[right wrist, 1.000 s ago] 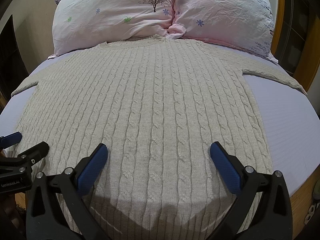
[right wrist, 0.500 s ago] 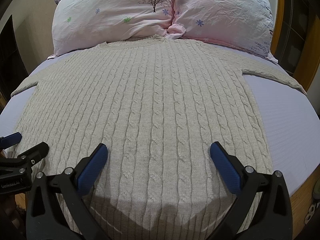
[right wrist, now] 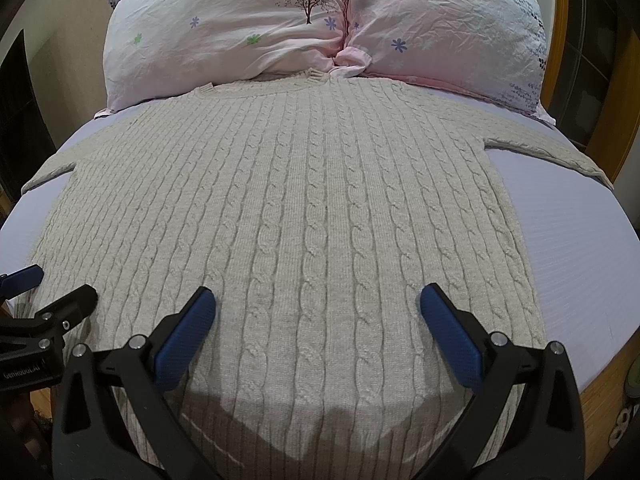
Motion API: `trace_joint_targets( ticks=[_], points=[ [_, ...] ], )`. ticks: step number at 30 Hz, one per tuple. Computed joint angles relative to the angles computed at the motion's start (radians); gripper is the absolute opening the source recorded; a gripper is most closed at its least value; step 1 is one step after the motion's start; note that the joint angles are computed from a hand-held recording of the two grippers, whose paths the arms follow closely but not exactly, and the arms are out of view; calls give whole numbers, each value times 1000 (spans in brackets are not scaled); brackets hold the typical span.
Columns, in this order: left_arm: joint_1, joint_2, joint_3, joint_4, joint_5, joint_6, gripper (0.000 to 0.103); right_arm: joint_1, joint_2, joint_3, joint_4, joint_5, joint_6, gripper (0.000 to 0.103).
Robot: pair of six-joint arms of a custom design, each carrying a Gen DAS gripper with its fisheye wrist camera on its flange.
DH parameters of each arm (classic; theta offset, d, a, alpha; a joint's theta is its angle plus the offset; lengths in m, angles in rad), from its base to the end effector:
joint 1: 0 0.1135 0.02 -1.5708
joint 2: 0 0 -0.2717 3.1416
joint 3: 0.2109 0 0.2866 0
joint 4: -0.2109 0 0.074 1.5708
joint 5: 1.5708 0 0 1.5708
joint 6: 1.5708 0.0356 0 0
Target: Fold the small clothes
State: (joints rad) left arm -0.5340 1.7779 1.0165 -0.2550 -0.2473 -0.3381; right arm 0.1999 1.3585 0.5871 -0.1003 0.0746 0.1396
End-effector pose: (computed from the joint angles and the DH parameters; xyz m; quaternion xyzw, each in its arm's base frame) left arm 0.3292 -0.1845 0.1372 0.0598 0.9532 -0.0072 0.2963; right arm 0.2710 0.0522 0.1429 -0.0155 0.9388 0.0233 0.3432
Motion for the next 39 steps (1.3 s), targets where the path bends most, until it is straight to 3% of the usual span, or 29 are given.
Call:
trace_joint_targets(
  ticks=[20,28,31,34,37,39],
  points=[
    [-6,1,16,-8,-6,-3,102,14,-8,-1,-6,9,10,101],
    [-4,-17,-15,17,-7,10,102,-28,-15,-13,26,-46,-64,101],
    [-5,-28,-42,59,-11,24,102,-123,-36,-34,58,-203,-159,101],
    [4,-30,-59,103,2,58,102,-325,-63,28,30,-376,-117,101],
    [40,-37,-52,129,67,87,102,-551,46,195,3,-439,-39,101],
    [87,-58,-73,207,152,103,102,-673,221,381,-45,-433,30,98]
  ],
)
